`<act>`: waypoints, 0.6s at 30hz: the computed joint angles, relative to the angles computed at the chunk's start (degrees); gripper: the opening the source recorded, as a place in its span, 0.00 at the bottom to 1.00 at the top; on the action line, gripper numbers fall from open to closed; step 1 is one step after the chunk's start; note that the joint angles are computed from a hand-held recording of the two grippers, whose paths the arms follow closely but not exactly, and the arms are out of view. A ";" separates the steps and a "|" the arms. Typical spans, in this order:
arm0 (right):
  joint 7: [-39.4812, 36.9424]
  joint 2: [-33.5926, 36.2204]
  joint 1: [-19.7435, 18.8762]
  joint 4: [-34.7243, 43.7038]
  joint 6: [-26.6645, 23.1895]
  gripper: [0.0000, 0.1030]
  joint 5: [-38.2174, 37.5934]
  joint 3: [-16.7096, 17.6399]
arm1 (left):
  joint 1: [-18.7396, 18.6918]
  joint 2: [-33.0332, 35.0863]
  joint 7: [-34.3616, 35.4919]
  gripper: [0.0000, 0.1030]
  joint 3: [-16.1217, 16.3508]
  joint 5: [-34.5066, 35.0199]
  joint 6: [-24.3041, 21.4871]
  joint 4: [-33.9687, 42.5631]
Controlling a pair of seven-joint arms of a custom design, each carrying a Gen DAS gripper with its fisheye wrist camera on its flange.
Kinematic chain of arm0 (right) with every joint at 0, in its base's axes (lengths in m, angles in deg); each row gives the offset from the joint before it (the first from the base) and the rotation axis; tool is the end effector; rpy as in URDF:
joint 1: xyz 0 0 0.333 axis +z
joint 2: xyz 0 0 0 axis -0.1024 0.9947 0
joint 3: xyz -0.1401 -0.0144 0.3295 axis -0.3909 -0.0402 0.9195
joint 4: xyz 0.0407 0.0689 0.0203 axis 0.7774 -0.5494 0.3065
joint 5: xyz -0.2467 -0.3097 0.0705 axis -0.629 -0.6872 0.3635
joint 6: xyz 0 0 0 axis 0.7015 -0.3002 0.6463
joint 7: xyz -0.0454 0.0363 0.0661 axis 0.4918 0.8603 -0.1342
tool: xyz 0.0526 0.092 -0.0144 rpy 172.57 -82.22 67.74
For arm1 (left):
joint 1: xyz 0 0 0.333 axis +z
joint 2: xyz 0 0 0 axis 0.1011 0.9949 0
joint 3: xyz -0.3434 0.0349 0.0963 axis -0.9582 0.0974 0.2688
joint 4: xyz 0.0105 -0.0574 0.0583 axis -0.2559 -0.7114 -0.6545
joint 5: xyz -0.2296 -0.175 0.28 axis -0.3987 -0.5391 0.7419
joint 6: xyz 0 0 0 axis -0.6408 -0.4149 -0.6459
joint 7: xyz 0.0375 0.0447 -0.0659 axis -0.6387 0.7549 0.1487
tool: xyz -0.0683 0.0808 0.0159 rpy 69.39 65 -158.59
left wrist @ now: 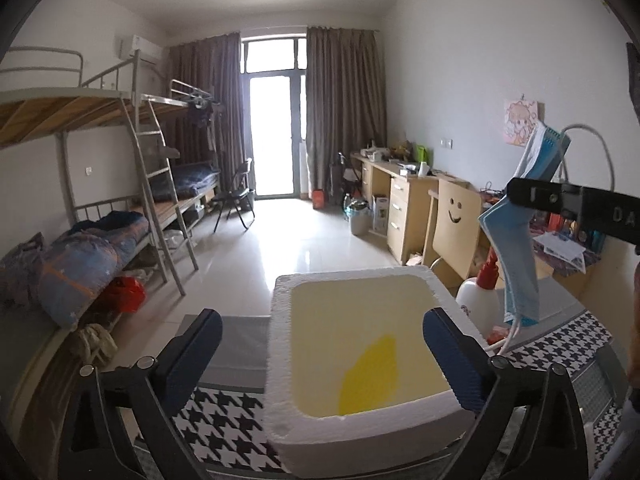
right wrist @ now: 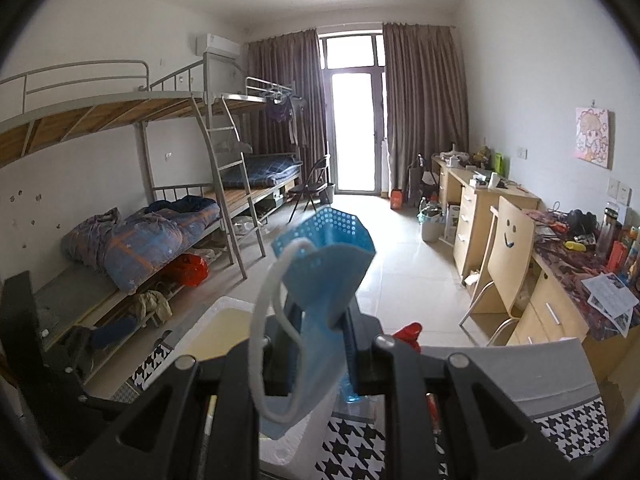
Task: Organize soft objects
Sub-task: 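Open the left tool to drop the yellow foam net into the white foam box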
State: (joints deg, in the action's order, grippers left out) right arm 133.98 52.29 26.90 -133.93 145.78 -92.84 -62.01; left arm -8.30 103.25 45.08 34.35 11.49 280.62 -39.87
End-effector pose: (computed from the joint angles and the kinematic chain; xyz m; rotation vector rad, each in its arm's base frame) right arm 0.6787 0.3679 0.5202 -1.5001 1.4741 -0.8973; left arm 0.7034 -0.2328 0.4722 -1.2730 1.8077 -1.1640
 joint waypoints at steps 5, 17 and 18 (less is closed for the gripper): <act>-5.41 1.76 -1.18 2.00 0.49 0.23 4.61 1.51 | -2.74 0.01 0.12 0.99 3.28 -1.14 -0.43 0.12; -20.20 6.29 -0.87 6.90 0.22 0.23 18.06 1.85 | -0.95 -1.39 -0.80 0.99 2.12 -1.84 0.21 -2.35; -21.04 6.62 -0.78 7.25 0.07 0.23 18.90 1.79 | -1.13 -1.32 -0.87 0.99 2.43 -1.99 0.08 -2.23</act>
State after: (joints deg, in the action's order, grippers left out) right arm 112.94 58.91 26.12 -126.68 145.85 -73.94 -60.23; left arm -9.43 101.93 44.22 36.78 9.50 280.70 -42.10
